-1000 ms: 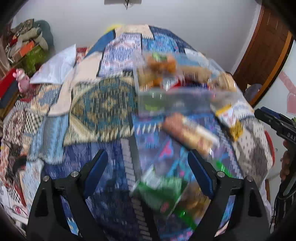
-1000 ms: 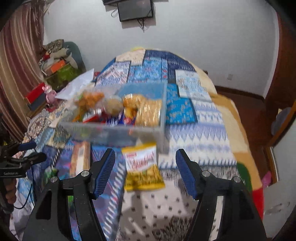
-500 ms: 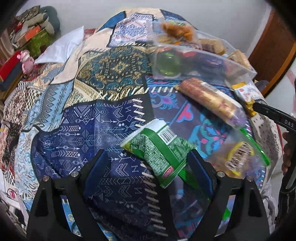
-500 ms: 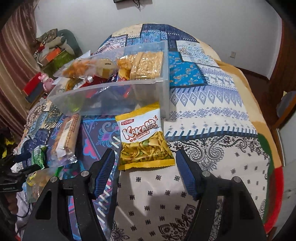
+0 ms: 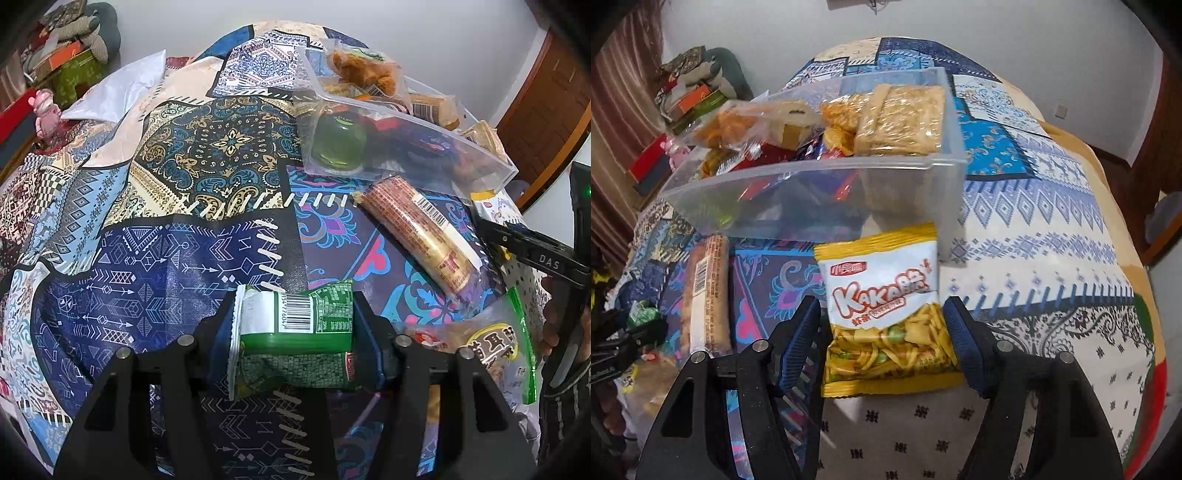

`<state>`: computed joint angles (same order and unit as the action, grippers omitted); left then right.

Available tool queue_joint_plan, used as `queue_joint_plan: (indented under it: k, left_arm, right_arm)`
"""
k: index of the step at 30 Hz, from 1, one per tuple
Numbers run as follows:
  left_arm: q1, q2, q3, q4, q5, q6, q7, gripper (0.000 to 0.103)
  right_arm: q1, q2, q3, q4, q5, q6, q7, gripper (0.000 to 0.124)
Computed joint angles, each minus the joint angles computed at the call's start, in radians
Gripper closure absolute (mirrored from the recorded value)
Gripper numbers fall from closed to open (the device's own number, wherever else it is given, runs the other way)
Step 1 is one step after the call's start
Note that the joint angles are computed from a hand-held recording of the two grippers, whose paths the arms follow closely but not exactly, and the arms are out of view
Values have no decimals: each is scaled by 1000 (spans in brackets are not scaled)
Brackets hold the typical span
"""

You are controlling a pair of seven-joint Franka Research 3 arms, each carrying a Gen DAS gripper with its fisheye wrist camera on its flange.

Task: Organize snacks
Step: 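Grasp the green-labelled bag with the left tool while the right grasps the yellow Kakaa bag, then drop the green bag into the box with the left tool while the right drops the Kakaa bag in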

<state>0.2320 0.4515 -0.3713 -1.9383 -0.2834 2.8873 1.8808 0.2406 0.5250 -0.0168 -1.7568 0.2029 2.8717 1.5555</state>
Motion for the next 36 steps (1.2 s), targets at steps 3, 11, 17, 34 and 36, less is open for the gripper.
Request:
queue_joint_plan:
  k: [3, 11, 17, 34, 36]
  left_arm:
    - [14, -6, -14, -10, -14, 4, 11, 50]
    - [34, -33, -28, -25, -67, -3, 45, 56]
    - [33, -63, -42, -11, -115, 20, 87, 56]
    - [-76, 96, -44, 324, -44, -23, 101, 56]
    - [-99, 139, -29, 388, -14, -45, 77, 56]
  right_arm:
    - [13, -7, -12, -18, -18, 16, 1, 70]
    - [-44, -88, 63, -131, 69, 65, -81, 75]
    - [-57, -144, 89, -177, 132, 108, -131, 75]
    - [-49, -38, 105, 54, 199, 144, -224, 75]
    - [-37, -2, 87, 112, 182, 126, -203, 75]
